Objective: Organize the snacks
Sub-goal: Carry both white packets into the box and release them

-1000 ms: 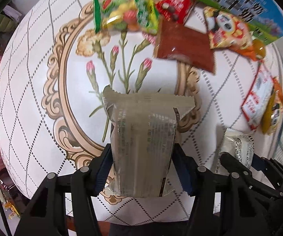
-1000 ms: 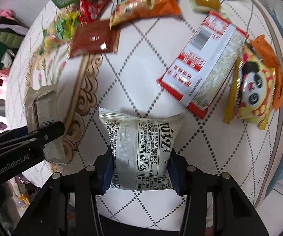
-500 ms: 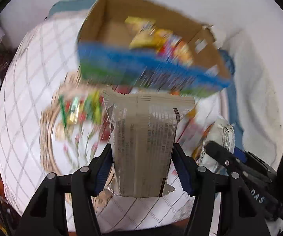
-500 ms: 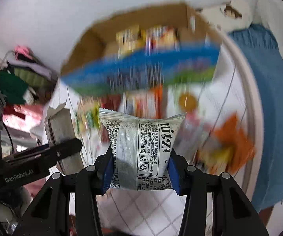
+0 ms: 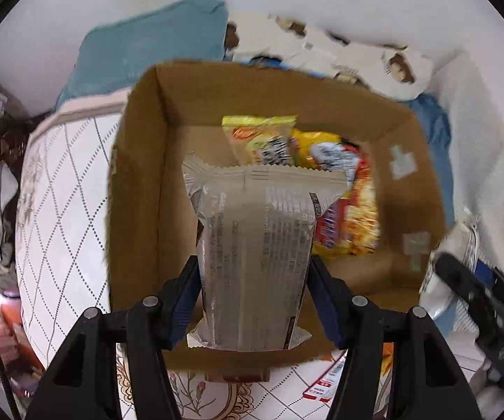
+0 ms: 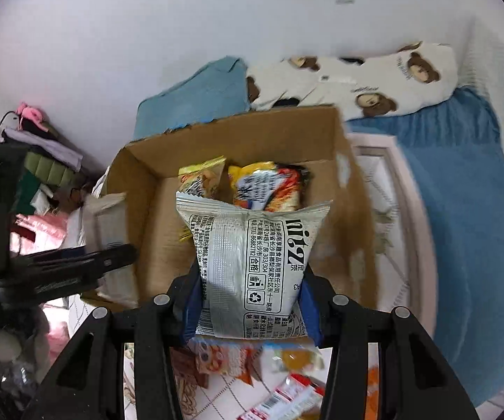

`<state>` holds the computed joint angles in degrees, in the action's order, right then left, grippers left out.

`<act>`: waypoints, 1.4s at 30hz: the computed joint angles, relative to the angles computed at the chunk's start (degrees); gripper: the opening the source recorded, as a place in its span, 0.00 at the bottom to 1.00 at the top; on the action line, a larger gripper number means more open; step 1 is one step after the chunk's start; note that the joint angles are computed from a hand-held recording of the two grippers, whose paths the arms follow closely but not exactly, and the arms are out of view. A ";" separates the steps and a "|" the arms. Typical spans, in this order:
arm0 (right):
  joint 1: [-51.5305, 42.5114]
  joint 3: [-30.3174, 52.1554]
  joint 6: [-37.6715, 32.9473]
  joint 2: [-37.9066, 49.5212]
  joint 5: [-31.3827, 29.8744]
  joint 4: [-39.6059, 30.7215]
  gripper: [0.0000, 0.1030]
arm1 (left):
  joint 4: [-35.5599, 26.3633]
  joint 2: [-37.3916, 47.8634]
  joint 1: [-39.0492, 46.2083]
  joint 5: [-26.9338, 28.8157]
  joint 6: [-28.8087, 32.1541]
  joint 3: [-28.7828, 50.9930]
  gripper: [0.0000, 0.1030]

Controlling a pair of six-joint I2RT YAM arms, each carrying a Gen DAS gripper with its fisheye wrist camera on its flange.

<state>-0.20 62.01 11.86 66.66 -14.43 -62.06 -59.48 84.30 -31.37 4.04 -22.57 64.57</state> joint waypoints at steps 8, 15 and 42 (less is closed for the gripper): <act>8.09 -4.09 2.42 11.30 -4.39 8.65 0.48 | -0.54 5.95 4.30 2.46 2.34 -0.19 0.57; 13.05 -4.29 3.84 16.77 -6.50 10.79 0.52 | -0.65 6.62 4.45 2.20 1.58 -1.34 0.57; 7.81 -8.02 1.28 6.13 6.67 6.24 0.90 | 0.11 -9.29 -3.19 -6.24 -7.89 -8.87 0.83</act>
